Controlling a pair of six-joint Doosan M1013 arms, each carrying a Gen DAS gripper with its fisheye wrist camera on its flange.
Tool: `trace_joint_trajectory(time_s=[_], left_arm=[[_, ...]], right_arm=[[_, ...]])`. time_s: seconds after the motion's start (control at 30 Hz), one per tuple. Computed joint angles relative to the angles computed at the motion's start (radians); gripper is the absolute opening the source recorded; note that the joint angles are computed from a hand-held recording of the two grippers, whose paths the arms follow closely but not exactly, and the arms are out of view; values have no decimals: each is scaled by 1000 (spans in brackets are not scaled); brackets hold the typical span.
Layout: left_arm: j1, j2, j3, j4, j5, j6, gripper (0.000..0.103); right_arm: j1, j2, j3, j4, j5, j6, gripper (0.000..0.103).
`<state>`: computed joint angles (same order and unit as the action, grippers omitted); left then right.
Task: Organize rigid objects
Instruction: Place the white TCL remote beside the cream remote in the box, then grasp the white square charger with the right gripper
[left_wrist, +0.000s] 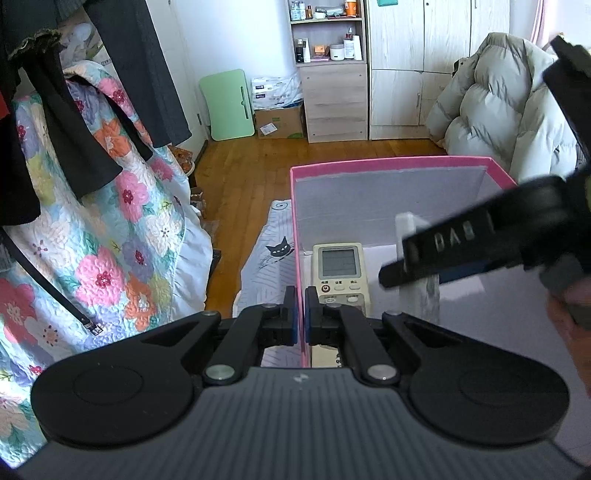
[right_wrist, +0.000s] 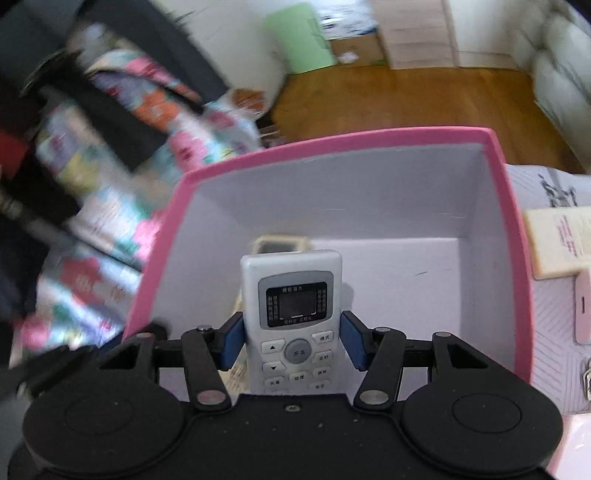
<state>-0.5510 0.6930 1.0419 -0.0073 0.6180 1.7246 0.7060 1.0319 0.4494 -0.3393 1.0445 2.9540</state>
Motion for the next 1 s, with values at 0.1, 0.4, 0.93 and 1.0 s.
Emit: trace_joint_trajectory(time_s=[0.1, 0.4, 0.93, 1.0], left_arm=[[1, 1, -1, -3, 1, 0, 2], [3, 1, 2, -23, -2, 9, 2], [0, 0, 3, 6, -3, -3, 2], [-1, 0, 3, 7, -3, -4, 2]], right_arm=[[2, -47, 106, -49, -107, 135, 68], [60, -250, 432, -350, -323, 255, 75], [96, -320, 633, -547, 98, 331, 75], [85, -306, 628, -533, 88, 320, 74]])
